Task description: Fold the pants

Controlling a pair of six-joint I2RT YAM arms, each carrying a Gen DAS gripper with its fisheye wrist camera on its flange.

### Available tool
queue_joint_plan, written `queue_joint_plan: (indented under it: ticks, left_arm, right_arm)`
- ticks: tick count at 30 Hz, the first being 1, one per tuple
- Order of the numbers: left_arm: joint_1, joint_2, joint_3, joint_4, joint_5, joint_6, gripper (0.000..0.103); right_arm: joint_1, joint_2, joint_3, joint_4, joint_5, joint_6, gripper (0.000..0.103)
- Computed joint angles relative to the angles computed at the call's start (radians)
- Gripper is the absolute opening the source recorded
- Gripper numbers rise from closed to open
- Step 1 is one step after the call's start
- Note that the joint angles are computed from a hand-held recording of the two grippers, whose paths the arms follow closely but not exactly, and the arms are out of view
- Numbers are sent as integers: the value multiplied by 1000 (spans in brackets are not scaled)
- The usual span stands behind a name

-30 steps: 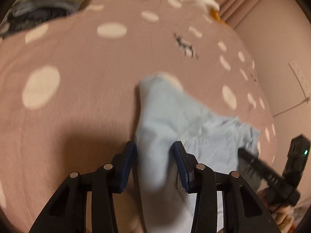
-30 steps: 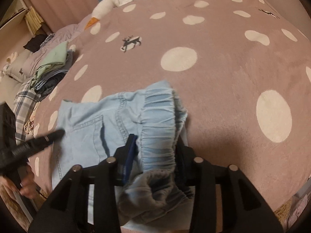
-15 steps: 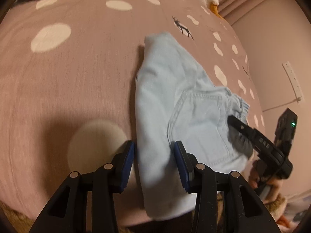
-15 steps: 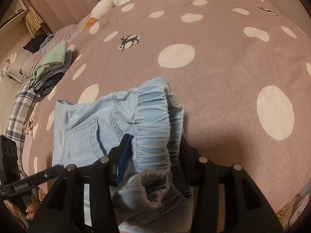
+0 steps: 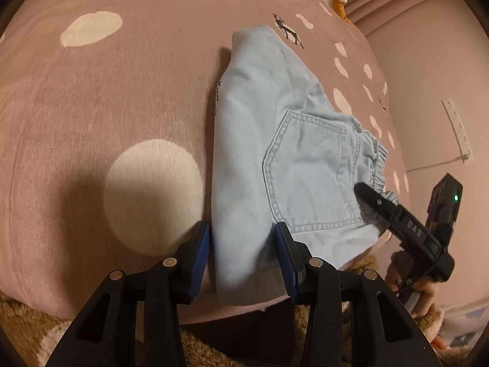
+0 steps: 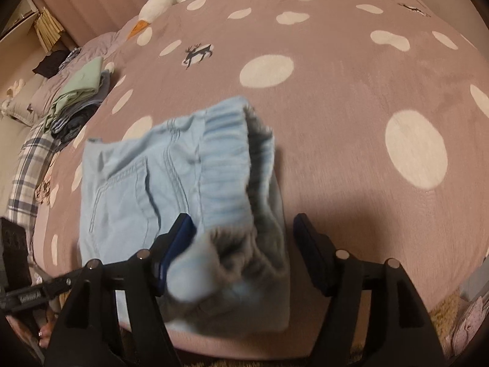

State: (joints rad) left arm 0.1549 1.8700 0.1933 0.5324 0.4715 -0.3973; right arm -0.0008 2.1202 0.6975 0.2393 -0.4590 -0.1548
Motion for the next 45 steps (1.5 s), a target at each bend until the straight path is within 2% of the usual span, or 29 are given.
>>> queue_joint_plan:
  ticks: [1,4,7,10,16,22,27,31,32,33,35,36,39,45]
  left_arm:
    - [-2,1,0,0,0,-1,43]
    - [0,3,-2,-3,6,7,43]
    - [-16,2,-10,1,-1,3,43]
    - [-13,5,-22,15,4,4,43]
    - [-25,-10,-12,-17,-9,-4,43]
    - [-1,-4,-4,-39,12,8,43]
    - [-22,-62,9,-132,8,17,44]
    - [-6,-156,22,-235,11,44,48]
    - [-6,-192,15,-237,0,43,58]
    - [-2,-228,2,-224,-9,42,69]
    - [11,-287,-21,-182,-23,44,81]
    - [12,-290,-24,-158,-28,43,85]
    - [7,-246,-7,-97,-59,30,86]
    - [-21,-9,60,36,-73,16,86]
  right_arm:
    - [-17,-1,-3,-14,-38,-15,55]
    - [-29,-33,-29,-12,-64,-29,39]
    - [-26,-86,-63,-2,-65,-30,36]
    - [-3,-54,-48,7,-21,-27,36]
    - [0,3,-6,-16,2,-28,47]
    - [-8,7,-5,-27,-9,-32,50]
    - [-15,-5,-8,-47,-2,-42,55]
    - [-42,-50,-16,-86,-1,-54,72]
    - [-55,-68,-23,-88,-9,-57,77]
    - [-69,-86,-31,-84,-22,-55,80]
    - [-96,-111,-33,-85,-56,-46,93]
    - [-103,-115,-30,-86,-73,-40,96]
    - [-111,-108,-17,-99,-102,-35,98]
    - [-76,9,37,-132,-158,-48,98]
